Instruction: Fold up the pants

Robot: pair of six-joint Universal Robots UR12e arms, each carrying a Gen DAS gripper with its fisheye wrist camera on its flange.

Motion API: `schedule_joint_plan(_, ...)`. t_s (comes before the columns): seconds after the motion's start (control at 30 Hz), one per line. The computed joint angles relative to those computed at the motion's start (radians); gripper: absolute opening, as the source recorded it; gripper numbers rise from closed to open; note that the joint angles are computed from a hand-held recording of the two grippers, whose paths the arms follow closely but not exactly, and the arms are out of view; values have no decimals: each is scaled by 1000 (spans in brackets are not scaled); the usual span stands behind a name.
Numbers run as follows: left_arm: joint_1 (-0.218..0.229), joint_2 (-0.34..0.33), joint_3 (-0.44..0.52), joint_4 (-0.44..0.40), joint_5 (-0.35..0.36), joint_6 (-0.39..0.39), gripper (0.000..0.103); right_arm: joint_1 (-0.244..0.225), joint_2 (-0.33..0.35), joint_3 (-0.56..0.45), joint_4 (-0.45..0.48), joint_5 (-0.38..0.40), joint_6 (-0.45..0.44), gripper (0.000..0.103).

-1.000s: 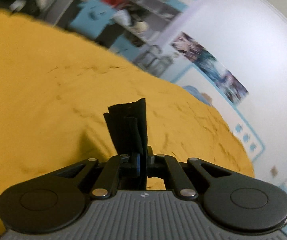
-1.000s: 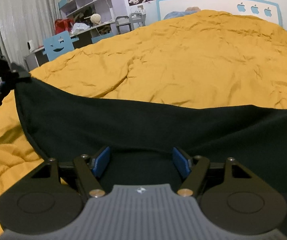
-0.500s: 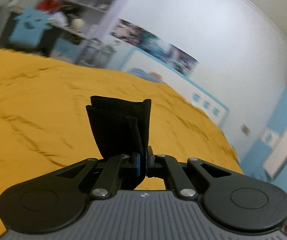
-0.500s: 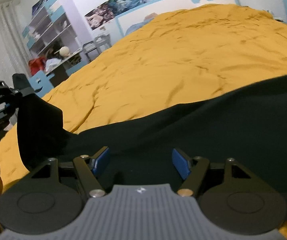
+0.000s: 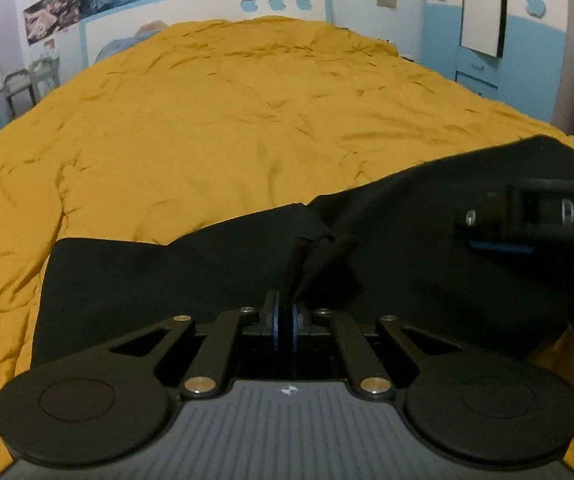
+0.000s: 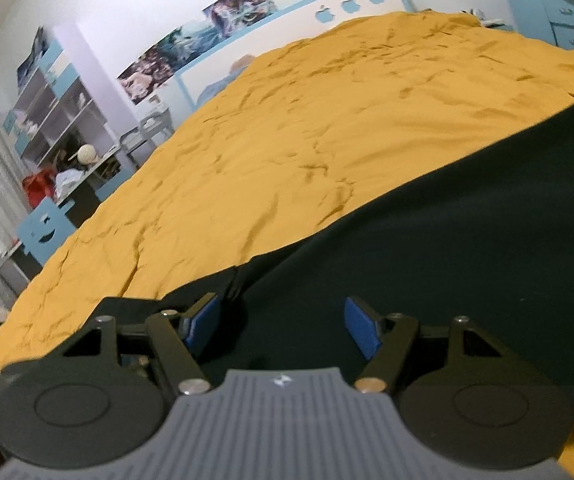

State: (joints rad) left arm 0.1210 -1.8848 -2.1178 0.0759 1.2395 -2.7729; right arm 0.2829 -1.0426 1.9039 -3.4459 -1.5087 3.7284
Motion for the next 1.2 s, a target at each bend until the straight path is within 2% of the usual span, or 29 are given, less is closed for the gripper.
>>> schedule_joint_plan(0.1, 20, 6, -4, 3, -44, -27, 10, -14, 0, -6, 13, 40, 21, 66)
schedule_joint_plan(0.27, 14, 2, -3, 23, -39, -18, 10, -55, 21, -42, 33, 272, 119, 66)
schedule_joint_plan(0.37, 10, 2, -7, 32, -33, -15, 10, -56, 39, -78, 62, 343, 182, 66)
schedule_joint_plan(0.47, 9, 1, -8, 38, -30, -10, 10, -48, 54, -117, 118, 358, 229, 66)
schedule_joint_plan(0.57, 10, 2, -11, 42, -36, 0, 10, -39, 66, -152, 180, 347, 204, 66)
schedule_joint_plan(0.6, 11, 2, -12, 40, -39, 3, 10, -36, 70, -165, 213, 343, 184, 59)
schedule_joint_plan(0.63, 12, 3, -13, 41, -44, 7, 10, -34, 70, -173, 243, 340, 161, 39)
schedule_joint_plan(0.67, 13, 5, -15, 42, -48, 12, 10, -31, 69, -181, 281, 329, 135, 28)
schedule_joint_plan(0.7, 14, 7, -18, 43, -51, 16, 11, -31, 72, -195, 315, 323, 113, 11)
schedule_joint_plan(0.73, 15, 9, -19, 42, -52, 21, 12, -33, 71, -195, 317, 327, 104, 6)
schedule_joint_plan(0.8, 17, 15, -23, 41, -55, 26, 21, -40, 67, -181, 285, 349, 99, 2)
schedule_joint_plan(0.87, 29, 31, -24, 12, -77, 34, 45, -47, 55, -158, 245, 361, 102, 2)
schedule_joint_plan(0.97, 77, 58, -47, 40, -173, -4, 64, -57, 34, -119, 182, 357, 124, 2)
schedule_joint_plan(1.07, 132, 78, -68, 105, -237, -104, 71, -73, 15, -92, 160, 352, 140, 2)
schedule_joint_plan(1.13, 158, 79, -70, 139, -234, -190, 73, -74, 4, -83, 184, 322, 102, 0)
schedule_joint_plan(1.2, 165, 74, -61, 132, -195, -254, 73, -69, 0, -82, 218, 277, 57, 0)
